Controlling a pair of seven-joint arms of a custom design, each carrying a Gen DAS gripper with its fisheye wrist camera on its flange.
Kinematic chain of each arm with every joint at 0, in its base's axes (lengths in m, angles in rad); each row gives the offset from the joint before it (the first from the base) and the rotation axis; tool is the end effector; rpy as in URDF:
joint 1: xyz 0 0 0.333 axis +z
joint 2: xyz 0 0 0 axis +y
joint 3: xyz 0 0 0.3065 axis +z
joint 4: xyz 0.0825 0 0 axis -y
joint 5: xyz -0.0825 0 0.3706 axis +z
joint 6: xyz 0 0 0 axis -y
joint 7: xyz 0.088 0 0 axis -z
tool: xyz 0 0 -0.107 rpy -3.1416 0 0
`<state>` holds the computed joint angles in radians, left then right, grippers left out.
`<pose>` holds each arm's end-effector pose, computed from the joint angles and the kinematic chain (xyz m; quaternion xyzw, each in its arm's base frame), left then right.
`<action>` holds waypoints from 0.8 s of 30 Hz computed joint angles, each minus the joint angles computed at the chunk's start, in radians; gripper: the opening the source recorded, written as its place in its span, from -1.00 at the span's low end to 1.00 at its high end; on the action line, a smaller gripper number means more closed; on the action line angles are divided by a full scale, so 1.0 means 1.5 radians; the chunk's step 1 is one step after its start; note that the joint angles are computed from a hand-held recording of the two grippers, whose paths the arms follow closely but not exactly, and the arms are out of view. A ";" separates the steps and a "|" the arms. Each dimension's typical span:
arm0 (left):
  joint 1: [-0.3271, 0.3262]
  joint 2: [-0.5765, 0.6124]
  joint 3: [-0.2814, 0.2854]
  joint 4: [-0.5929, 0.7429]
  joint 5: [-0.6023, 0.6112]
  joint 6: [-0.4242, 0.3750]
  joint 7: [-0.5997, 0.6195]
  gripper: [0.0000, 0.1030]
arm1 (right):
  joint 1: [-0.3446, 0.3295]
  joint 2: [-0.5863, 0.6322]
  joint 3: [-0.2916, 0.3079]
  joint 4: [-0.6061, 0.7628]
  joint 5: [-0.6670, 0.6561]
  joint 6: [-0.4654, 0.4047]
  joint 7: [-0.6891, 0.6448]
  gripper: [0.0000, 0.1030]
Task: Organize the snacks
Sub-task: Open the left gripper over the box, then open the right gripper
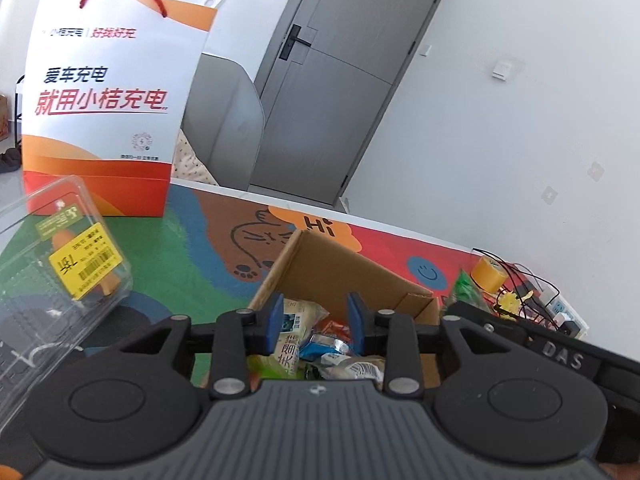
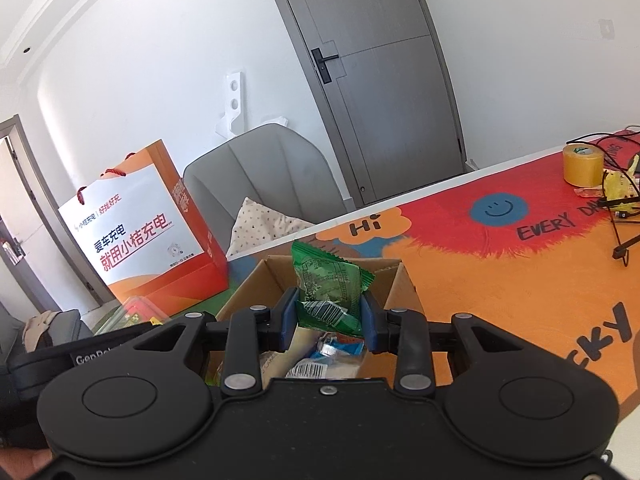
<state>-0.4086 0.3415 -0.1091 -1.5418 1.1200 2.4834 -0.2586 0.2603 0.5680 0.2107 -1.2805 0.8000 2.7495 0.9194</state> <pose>0.6035 -0.3352 0.5192 -0.7726 0.4010 -0.3957 0.2929 0.6973 0.2717 0.5186 -0.7194 0.4647 -0.0912 0.5081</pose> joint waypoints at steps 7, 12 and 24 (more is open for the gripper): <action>0.006 -0.018 0.004 -0.023 0.007 0.003 -0.021 0.04 | 0.021 0.045 -0.018 0.064 -0.051 -0.022 0.052 -0.29; 0.015 -0.036 -0.004 -0.043 0.011 -0.001 -0.035 0.35 | 0.022 0.048 -0.015 0.062 -0.062 -0.006 0.073 0.01; 0.013 -0.032 -0.021 -0.031 -0.017 -0.027 0.017 0.65 | 0.000 0.001 -0.011 -0.006 -0.042 -0.006 0.067 0.31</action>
